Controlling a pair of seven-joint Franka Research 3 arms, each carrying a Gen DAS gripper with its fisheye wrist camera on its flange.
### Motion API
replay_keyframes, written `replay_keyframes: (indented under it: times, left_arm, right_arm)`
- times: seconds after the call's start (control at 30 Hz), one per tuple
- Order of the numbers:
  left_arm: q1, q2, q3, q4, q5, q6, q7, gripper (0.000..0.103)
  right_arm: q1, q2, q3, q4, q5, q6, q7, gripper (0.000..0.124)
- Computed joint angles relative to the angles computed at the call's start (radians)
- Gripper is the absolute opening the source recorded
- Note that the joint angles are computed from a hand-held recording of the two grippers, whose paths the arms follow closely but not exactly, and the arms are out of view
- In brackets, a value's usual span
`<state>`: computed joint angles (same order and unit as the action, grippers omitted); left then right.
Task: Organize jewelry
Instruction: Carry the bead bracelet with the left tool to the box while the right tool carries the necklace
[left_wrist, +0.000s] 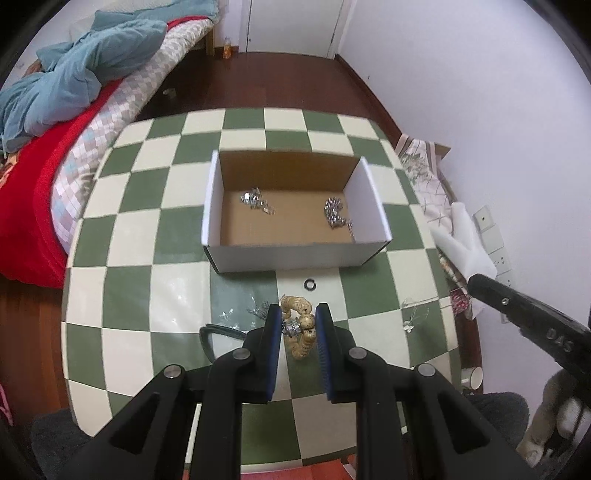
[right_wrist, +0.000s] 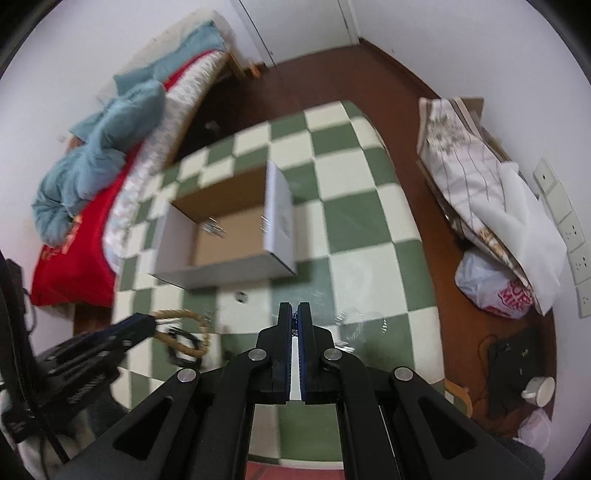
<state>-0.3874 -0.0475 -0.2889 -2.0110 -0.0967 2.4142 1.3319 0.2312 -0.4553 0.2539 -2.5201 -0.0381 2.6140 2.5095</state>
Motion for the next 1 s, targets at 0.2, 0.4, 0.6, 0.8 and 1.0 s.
replay_keyframes:
  times: [0.2, 0.4, 0.6, 0.8, 1.0]
  left_arm:
    - [0.005, -0.046, 0.009, 0.022, 0.011, 0.004, 0.002, 0.015]
    - [0.011, -0.062, 0.026, 0.077, -0.013, 0.006, 0.033, 0.015]
    - [0.024, -0.022, 0.035, 0.178, -0.05, -0.006, 0.086, 0.015]
    - [0.046, 0.091, 0.022, 0.325, -0.025, -0.058, 0.117, 0.015]
    - [0.06, 0.194, 0.008, 0.437, 0.001, -0.11, 0.121, 0.015]
  right_arm:
    - [-0.008, -0.023, 0.03, 0.088, -0.035, 0.003, 0.012, 0.003]
    - [-0.023, 0.001, 0.045, 0.195, -0.079, 0.004, 0.004, 0.003]
    - [-0.035, 0.051, 0.04, 0.284, -0.117, -0.001, -0.003, 0.003]
    - [-0.025, 0.133, 0.005, 0.35, -0.129, -0.006, -0.021, 0.003]
    - [-0.003, 0.173, -0.034, 0.392, -0.118, -0.005, -0.06, 0.003]
